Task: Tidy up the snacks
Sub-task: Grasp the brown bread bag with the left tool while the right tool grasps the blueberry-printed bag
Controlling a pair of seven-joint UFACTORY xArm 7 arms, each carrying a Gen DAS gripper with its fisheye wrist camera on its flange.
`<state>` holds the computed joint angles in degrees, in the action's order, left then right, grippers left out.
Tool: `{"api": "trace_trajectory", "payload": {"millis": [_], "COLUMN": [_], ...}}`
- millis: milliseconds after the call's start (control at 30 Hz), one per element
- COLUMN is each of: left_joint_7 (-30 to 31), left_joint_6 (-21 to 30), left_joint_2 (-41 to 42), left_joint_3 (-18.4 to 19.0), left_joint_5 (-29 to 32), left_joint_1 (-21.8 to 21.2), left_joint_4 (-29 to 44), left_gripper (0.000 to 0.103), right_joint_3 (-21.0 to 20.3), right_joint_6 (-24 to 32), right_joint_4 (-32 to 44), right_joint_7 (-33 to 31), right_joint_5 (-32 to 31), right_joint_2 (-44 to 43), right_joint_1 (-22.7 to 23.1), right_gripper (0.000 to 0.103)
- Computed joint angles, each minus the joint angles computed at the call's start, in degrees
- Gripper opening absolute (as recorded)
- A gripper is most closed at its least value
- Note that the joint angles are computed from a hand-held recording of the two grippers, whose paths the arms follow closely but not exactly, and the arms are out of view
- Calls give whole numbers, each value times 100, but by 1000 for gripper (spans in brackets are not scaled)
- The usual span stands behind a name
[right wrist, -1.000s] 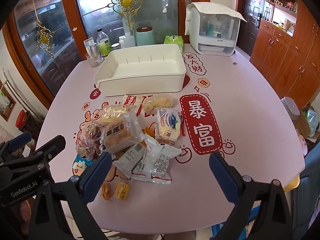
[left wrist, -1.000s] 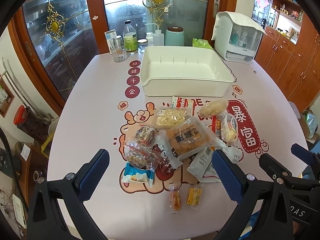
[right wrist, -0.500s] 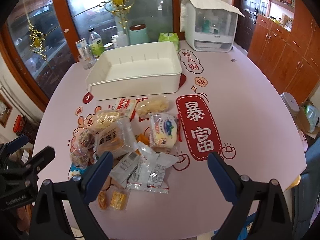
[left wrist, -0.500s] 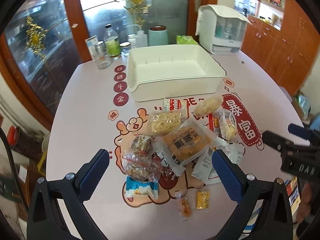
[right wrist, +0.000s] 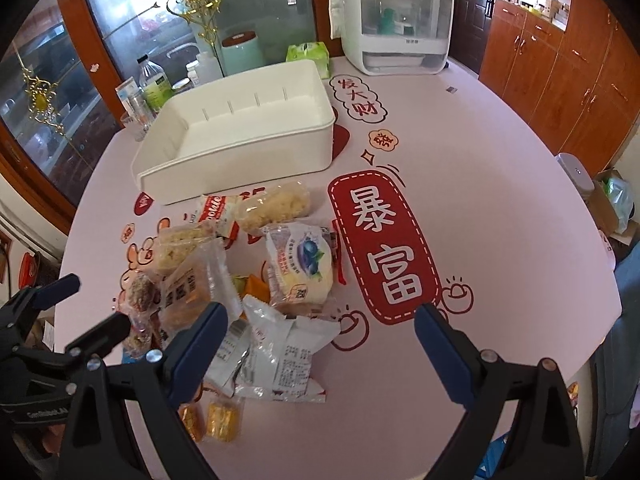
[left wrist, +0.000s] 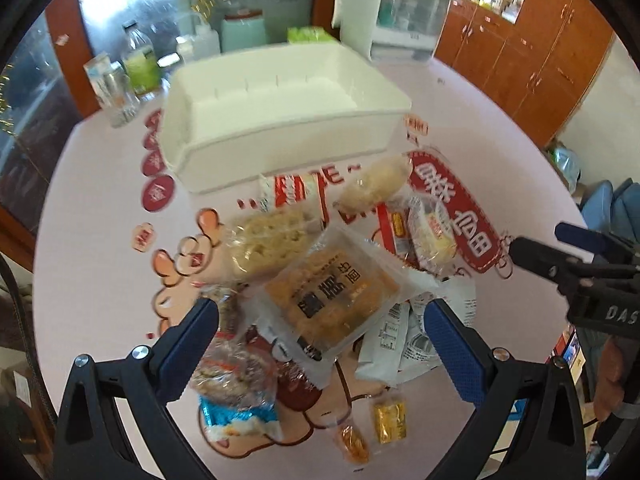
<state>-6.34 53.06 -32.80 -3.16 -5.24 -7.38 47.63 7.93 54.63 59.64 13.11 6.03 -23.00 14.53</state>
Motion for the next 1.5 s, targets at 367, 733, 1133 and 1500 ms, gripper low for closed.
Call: {"api": "trace_trajectory", "payload": {"millis": [367,733,1133,1500], "left_joint_7": [795,585,197,181], "left_joint_6": [-52,-138,-255,-253], "left_joint_2": [1098,1611,1018,472], "left_joint_3": [53,63,43,246], "left_joint_5": [-143,-418,-351,-518], "left_joint_1": [-179,-80,-22,53], "left_joint_4": [163,358,151,167], "left_gripper": [102,98,52,3], "right_joint_3": [-238,-97,-69,-141], "right_joint_6": [125,561,471,280], "right_joint_4": [630,1250,1022,709], "right_joint_7": [-803,-1224,-1288,-1350], "right_joint_5": [765,1055,1152,1309], "right_joint_2": [1354,2380,2206,1554], "right_joint_1": [47,-7,-7,4], "right_gripper": [90,75,50,48]}}
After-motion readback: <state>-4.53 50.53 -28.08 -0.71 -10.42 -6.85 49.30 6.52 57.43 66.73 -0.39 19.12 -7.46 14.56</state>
